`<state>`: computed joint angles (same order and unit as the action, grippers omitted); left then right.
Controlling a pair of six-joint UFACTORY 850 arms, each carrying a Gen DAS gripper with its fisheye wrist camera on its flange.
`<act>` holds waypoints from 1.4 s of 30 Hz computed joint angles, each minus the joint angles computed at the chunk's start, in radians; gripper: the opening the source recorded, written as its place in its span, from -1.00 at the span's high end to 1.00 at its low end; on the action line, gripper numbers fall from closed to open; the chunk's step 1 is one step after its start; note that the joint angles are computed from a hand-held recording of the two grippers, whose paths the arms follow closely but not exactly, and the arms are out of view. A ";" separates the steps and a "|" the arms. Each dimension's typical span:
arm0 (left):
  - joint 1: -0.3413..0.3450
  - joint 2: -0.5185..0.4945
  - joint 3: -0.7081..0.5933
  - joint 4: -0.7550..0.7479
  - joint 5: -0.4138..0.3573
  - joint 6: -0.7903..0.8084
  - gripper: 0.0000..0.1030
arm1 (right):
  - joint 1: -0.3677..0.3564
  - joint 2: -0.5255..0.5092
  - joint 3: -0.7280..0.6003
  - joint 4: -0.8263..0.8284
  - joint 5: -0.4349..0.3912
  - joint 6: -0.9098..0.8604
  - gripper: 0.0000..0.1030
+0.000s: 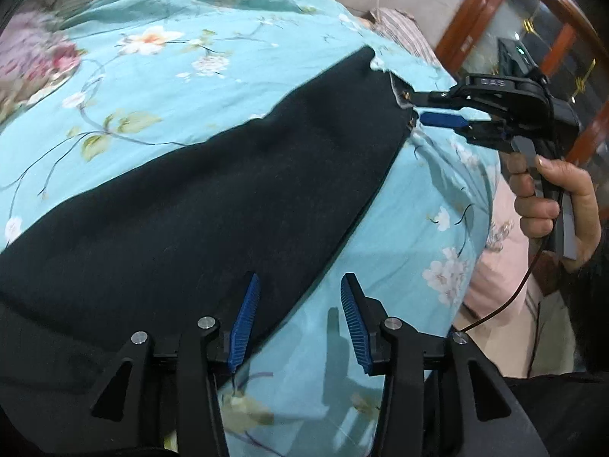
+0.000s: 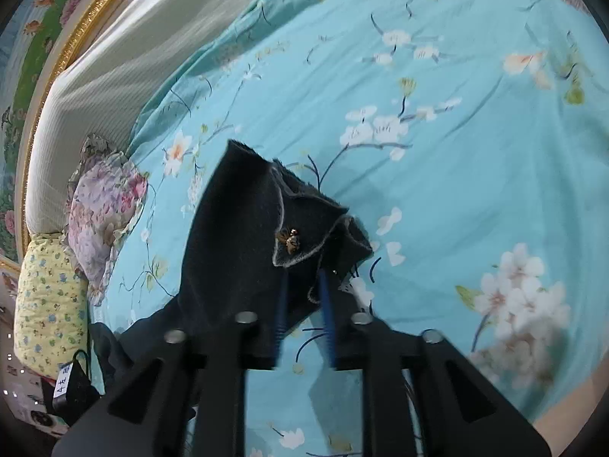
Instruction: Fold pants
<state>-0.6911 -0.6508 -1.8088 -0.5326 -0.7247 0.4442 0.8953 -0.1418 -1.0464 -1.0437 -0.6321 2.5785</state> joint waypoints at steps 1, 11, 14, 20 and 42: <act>0.003 0.016 0.019 -0.010 0.013 -0.002 0.06 | 0.014 0.000 -0.010 -0.014 -0.036 0.008 0.18; 0.076 0.166 0.205 -0.128 0.133 -0.008 0.01 | 0.067 -0.090 -0.156 -0.131 -0.062 -0.081 -0.04; 0.104 0.202 0.247 -0.122 0.160 -0.035 0.01 | 0.052 -0.144 -0.207 -0.158 0.042 -0.108 -0.04; 0.179 0.277 0.336 -0.120 0.211 -0.073 0.00 | 0.043 -0.267 -0.342 -0.163 0.193 -0.195 -0.04; 0.412 0.296 0.294 0.102 0.230 -0.238 -0.32 | -0.012 -0.685 -0.954 0.885 0.251 -1.575 -0.04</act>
